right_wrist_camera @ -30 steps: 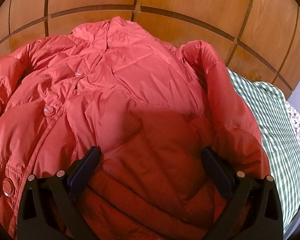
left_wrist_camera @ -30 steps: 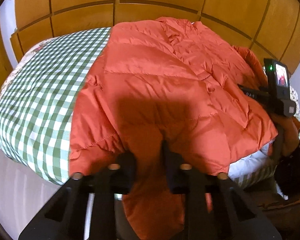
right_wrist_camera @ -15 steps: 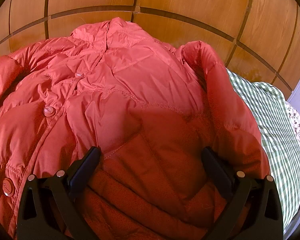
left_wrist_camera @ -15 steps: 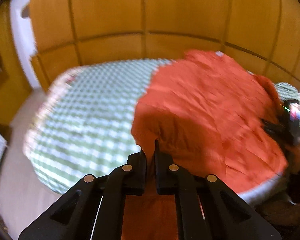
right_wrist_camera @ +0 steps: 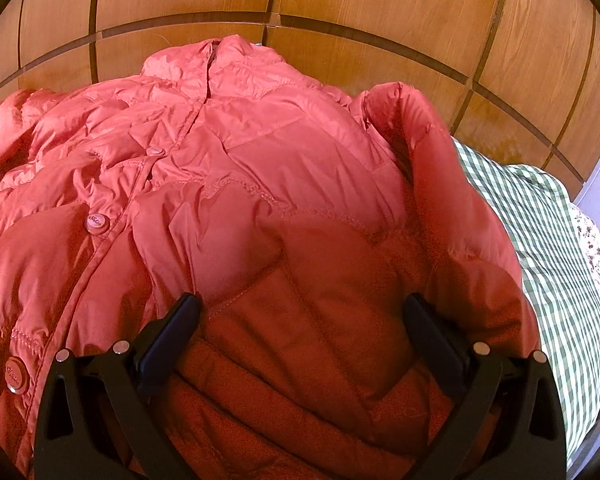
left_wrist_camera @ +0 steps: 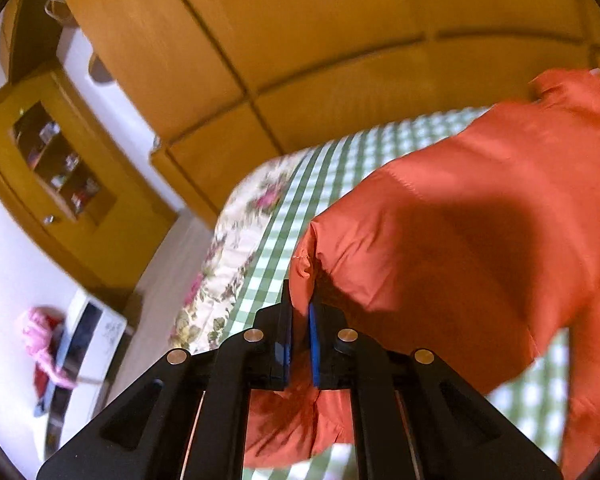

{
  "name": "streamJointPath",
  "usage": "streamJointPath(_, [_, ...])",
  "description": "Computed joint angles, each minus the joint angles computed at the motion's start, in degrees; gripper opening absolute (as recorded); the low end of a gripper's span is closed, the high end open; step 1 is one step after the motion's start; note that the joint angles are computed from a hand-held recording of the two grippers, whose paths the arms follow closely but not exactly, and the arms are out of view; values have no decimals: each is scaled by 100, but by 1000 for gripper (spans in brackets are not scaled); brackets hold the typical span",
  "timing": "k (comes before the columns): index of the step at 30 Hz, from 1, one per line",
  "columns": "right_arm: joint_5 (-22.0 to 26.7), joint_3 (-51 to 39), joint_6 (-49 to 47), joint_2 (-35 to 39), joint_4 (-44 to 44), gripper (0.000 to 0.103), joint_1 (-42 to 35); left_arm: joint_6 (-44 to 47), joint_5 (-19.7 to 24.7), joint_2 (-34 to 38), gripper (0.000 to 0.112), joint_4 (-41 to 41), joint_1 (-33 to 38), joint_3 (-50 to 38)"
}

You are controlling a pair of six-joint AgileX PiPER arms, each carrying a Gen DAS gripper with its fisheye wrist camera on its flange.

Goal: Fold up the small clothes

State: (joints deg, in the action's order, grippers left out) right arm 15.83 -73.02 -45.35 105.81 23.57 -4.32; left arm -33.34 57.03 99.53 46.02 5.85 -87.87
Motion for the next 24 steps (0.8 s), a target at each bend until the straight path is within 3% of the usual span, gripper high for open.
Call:
streamJointPath(1, [-14, 26, -51, -12, 49, 101, -6, 25, 29, 187, 7, -149, 97, -143])
streamJointPath(3, [-12, 33, -69, -15, 69, 101, -10, 68, 216, 570, 24, -337, 208, -459])
streamJointPath(5, [-8, 11, -52, 0, 56, 101, -6, -130, 420, 780, 84, -248, 236, -607])
streamJointPath(6, [-9, 40, -121, -19, 115, 101, -23, -524, 358, 692, 90, 12, 251, -386])
streamJointPath(8, [-13, 42, -121, -19, 115, 101, -23, -977, 340, 522, 91, 223, 328, -194])
streamJointPath(11, [-23, 42, -75, -15, 72, 101, -16, -1604, 375, 115, 90, -133, 660, -181])
streamJointPath(13, [-34, 22, 17, 4, -19, 101, -1, -2132, 28, -398, 90, -151, 591, 190])
streamJointPath(14, [-31, 5, 76, 14, -77, 101, 8, -2433, -285, -748, 90, -97, 448, 458])
streamJointPath(18, [-30, -7, 62, 44, -58, 101, 11, -2781, -507, -1113, 91, -45, -676, 610])
streamJointPath(22, [162, -102, 151, 56, -140, 101, -14, -2383, -878, -642, 91, -466, -1754, 253])
streamJointPath(24, [650, -297, -182, 49, 140, 101, -153, -2158, -1008, -247, 91, -524, -2261, 22])
